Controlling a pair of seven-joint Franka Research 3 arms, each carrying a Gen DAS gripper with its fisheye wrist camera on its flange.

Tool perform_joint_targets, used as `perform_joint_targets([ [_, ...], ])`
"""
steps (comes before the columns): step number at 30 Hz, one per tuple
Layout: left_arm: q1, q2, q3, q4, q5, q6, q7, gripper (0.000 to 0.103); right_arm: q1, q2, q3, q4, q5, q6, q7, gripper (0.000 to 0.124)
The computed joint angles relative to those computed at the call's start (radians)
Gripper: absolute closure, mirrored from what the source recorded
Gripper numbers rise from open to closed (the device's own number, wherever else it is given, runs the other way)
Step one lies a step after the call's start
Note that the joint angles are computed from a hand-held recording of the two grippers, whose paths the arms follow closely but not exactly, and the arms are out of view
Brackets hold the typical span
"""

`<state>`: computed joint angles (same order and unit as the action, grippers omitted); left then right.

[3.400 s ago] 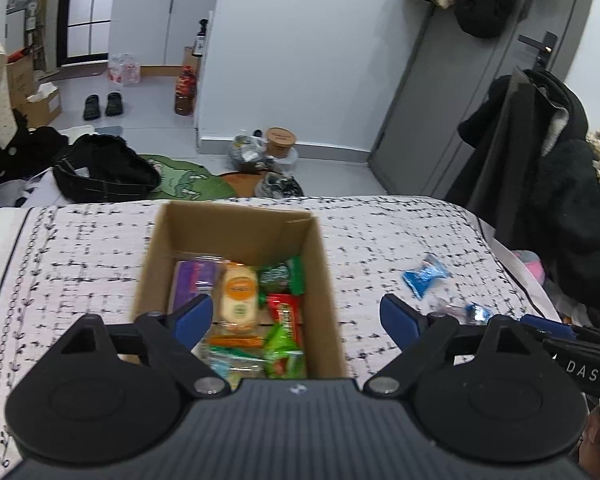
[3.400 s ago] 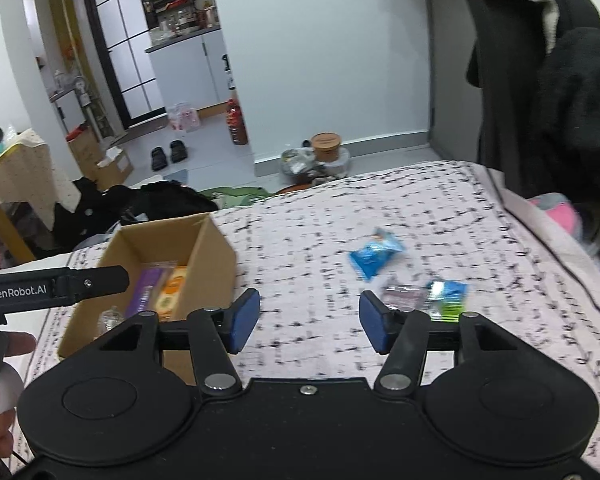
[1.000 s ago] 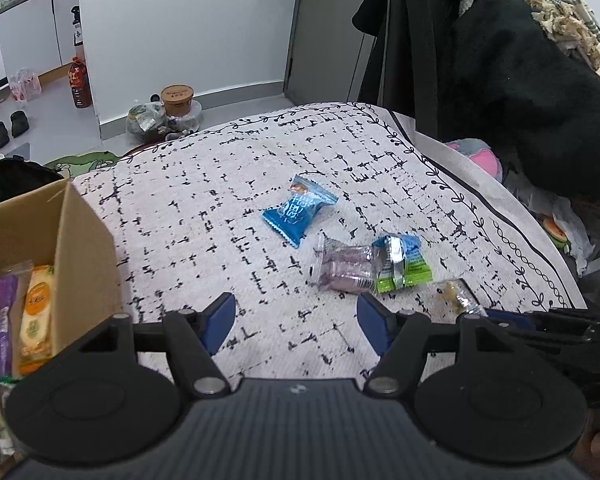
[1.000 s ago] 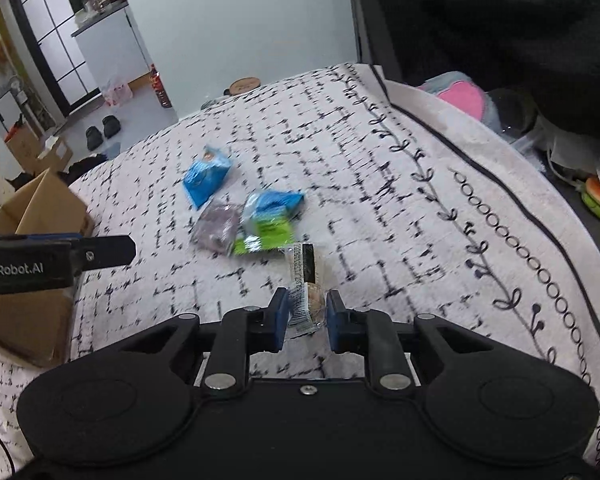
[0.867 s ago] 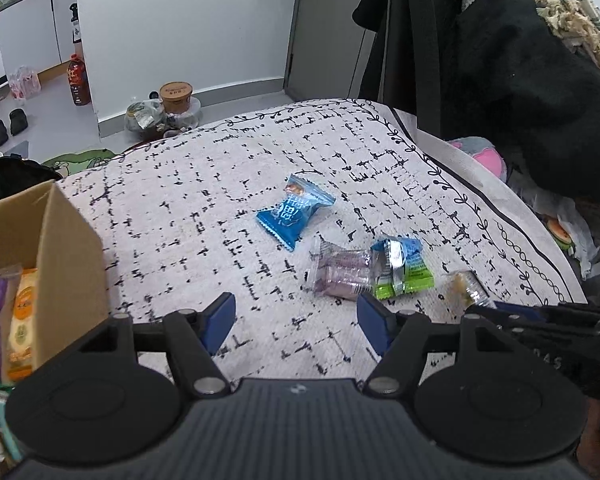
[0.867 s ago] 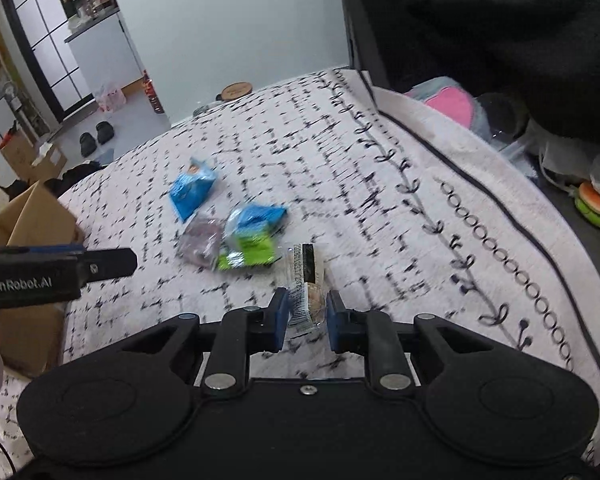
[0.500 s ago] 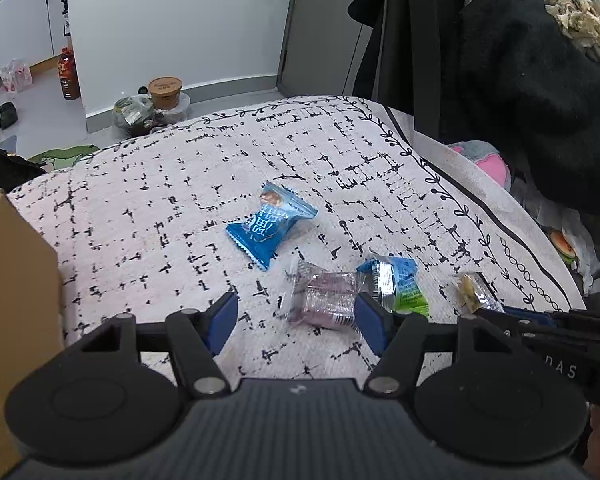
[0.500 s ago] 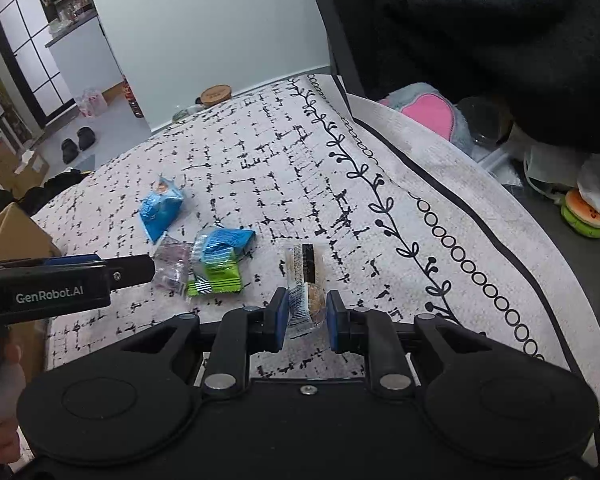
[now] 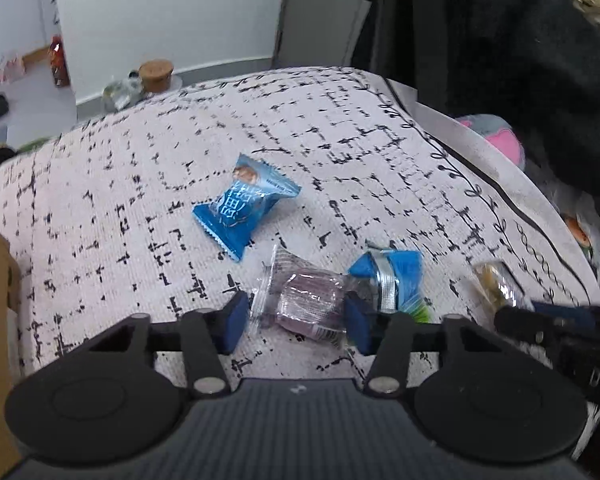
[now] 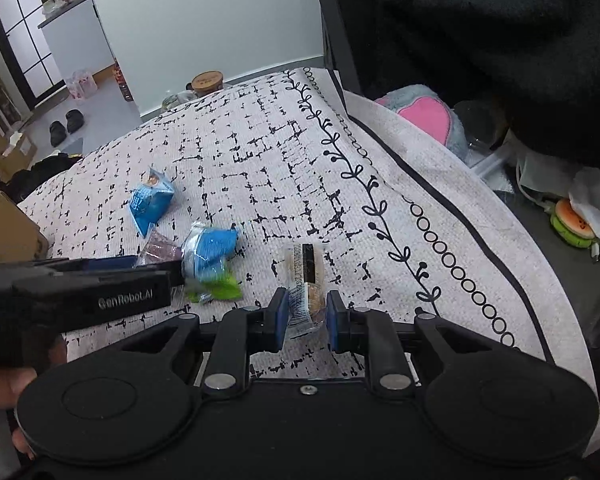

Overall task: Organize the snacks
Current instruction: 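Grasp the purple-wrapped candy with the left tool while the right holds its clear pack, then carry both packs over the box and open both tools to drop them in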

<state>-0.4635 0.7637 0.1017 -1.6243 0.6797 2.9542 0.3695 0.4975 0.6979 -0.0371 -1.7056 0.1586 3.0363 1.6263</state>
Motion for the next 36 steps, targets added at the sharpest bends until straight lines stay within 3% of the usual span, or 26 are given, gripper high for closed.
perform_joint_targets([
  [3,-0.008,-0.014,0.008,-0.02,0.006,0.016,-0.008,0.065,0.016,-0.006,-0.014,-0.007,-0.002,0.009,0.012,0.104],
  [5,-0.042,-0.031,0.048,-0.04,0.035,0.03,-0.041,0.07,0.023,-0.012,-0.018,-0.017,-0.003,0.021,0.016,0.104],
  [12,-0.048,-0.098,0.055,-0.126,0.07,0.05,-0.102,0.071,0.044,-0.034,-0.024,-0.049,0.002,0.055,0.021,0.104],
  [18,-0.097,-0.163,0.126,-0.199,0.16,0.094,-0.216,0.071,0.067,-0.062,-0.032,-0.087,0.01,0.089,0.021,0.104],
  [30,-0.224,-0.299,0.304,-0.311,0.552,0.151,-0.635,0.071,0.13,-0.103,-0.054,-0.138,0.044,0.156,0.017,0.104],
  [36,-0.236,-0.375,0.33,-0.358,0.767,0.118,-0.866,0.071,0.176,-0.113,-0.07,-0.148,0.065,0.183,0.011,0.104],
])
